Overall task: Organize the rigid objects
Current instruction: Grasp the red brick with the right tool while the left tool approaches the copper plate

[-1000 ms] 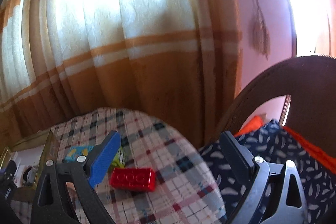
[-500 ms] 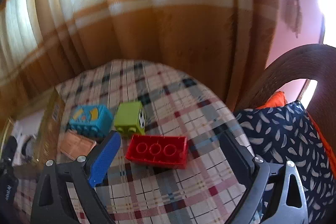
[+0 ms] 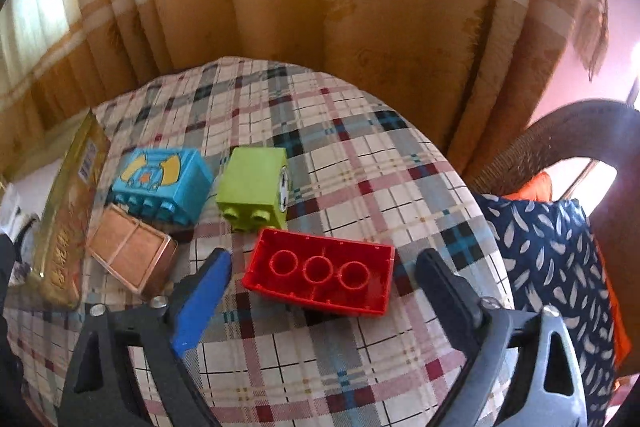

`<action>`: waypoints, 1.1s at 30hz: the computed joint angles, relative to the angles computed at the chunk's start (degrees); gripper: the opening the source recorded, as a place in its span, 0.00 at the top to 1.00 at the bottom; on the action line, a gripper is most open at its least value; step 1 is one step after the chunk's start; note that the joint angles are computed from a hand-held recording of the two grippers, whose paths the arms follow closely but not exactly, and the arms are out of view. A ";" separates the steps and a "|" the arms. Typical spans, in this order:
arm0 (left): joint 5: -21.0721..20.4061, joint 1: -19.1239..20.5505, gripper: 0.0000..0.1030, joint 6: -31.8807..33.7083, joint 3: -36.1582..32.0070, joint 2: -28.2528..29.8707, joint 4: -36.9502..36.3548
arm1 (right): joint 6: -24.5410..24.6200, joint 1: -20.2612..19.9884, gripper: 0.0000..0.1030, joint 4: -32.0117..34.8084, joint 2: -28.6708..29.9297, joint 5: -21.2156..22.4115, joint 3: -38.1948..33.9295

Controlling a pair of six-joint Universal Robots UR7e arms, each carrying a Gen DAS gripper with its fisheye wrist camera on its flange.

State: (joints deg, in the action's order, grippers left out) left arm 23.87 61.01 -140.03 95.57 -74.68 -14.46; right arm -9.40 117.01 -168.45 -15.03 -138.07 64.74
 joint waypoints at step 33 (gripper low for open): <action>2.10 1.38 0.01 -17.34 -30.09 26.15 44.48 | -5.56 -0.64 0.31 -37.12 -4.34 9.60 12.88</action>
State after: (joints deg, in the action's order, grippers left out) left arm 25.98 62.38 -157.37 65.47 -48.54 30.02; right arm -14.96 116.37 -205.58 -19.37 -128.46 77.62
